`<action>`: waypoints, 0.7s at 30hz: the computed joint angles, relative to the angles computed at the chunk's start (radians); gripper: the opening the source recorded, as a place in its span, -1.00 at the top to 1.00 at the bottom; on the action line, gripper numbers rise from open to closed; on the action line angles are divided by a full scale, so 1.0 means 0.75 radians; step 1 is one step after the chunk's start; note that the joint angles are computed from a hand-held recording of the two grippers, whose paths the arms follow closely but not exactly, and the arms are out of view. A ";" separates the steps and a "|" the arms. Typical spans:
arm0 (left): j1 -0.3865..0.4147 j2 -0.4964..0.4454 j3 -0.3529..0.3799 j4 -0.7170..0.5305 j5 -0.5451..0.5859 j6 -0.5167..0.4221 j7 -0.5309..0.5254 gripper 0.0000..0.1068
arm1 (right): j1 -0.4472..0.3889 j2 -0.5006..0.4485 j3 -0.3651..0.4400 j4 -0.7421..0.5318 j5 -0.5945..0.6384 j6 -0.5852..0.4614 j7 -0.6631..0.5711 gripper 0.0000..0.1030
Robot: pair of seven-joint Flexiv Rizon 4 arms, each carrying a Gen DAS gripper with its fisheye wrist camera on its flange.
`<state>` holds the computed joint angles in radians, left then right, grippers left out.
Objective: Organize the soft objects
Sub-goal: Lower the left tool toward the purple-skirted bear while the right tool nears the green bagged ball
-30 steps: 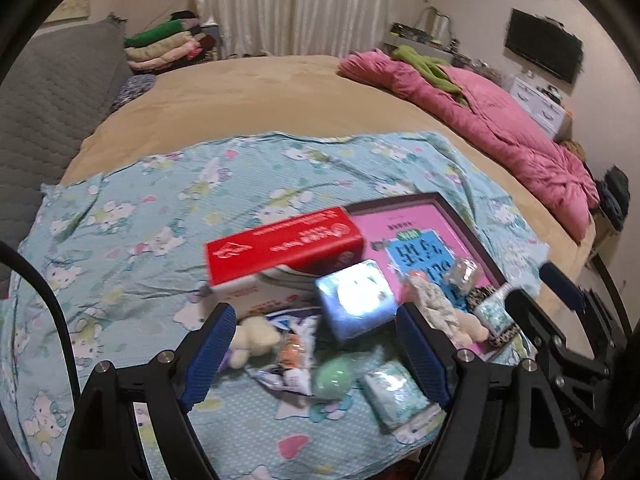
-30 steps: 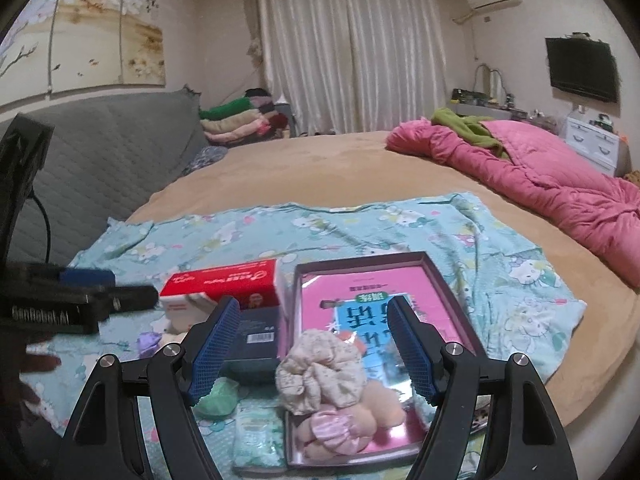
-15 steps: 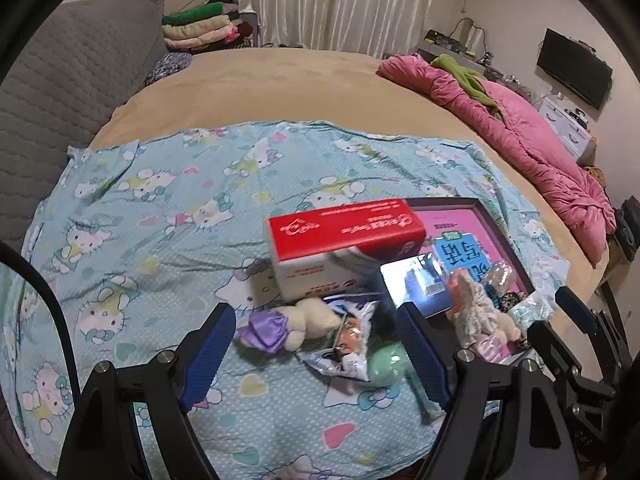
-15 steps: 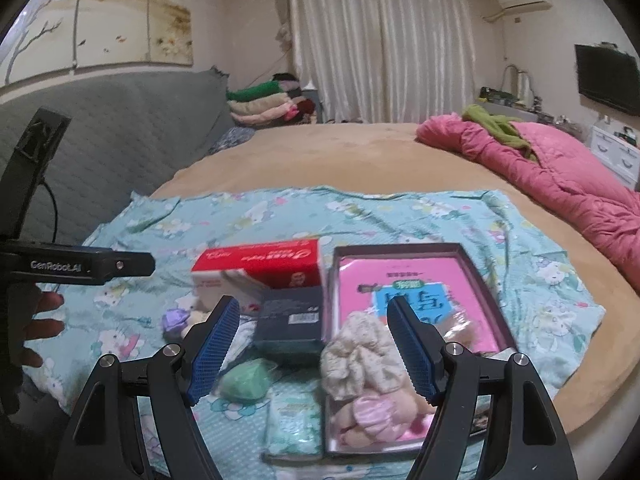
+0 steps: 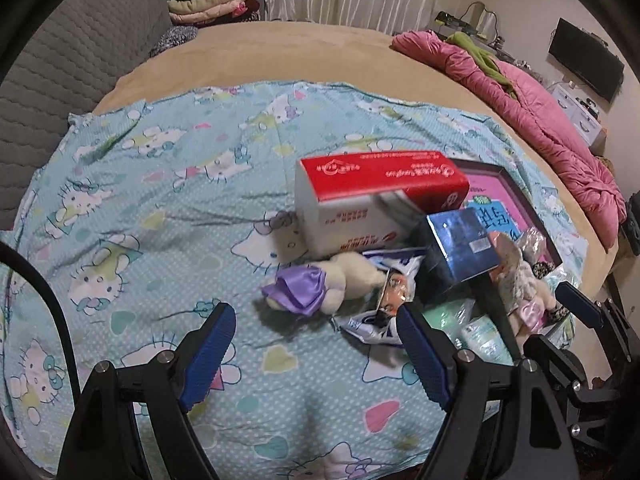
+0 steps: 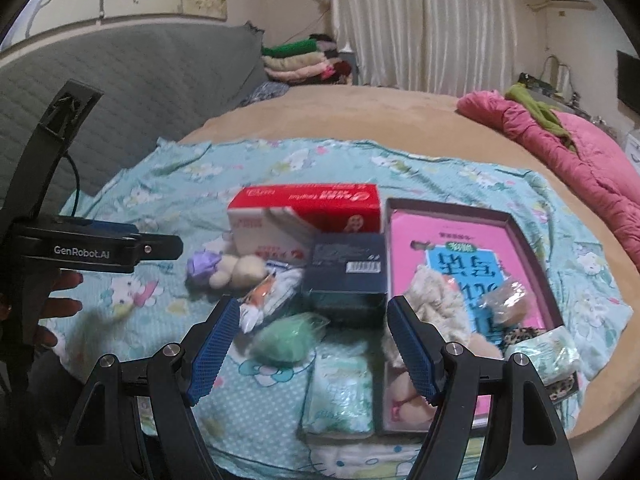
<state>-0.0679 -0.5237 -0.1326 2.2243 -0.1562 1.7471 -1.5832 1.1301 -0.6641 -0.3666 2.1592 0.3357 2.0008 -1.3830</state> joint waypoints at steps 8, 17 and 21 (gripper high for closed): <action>0.181 -0.087 -0.162 -0.008 0.017 -0.007 0.008 -0.54 | 0.014 -0.048 -0.025 -0.026 -0.048 -0.059 0.028 -0.50; 0.272 -0.199 -0.236 -0.096 0.051 -0.053 0.077 -0.54 | -0.072 -0.079 0.036 -0.057 -0.151 -0.098 0.096 -0.50; 0.275 -0.235 -0.246 -0.149 0.054 -0.086 0.148 -0.54 | -0.157 -0.092 0.107 -0.085 -0.232 -0.130 0.110 -0.50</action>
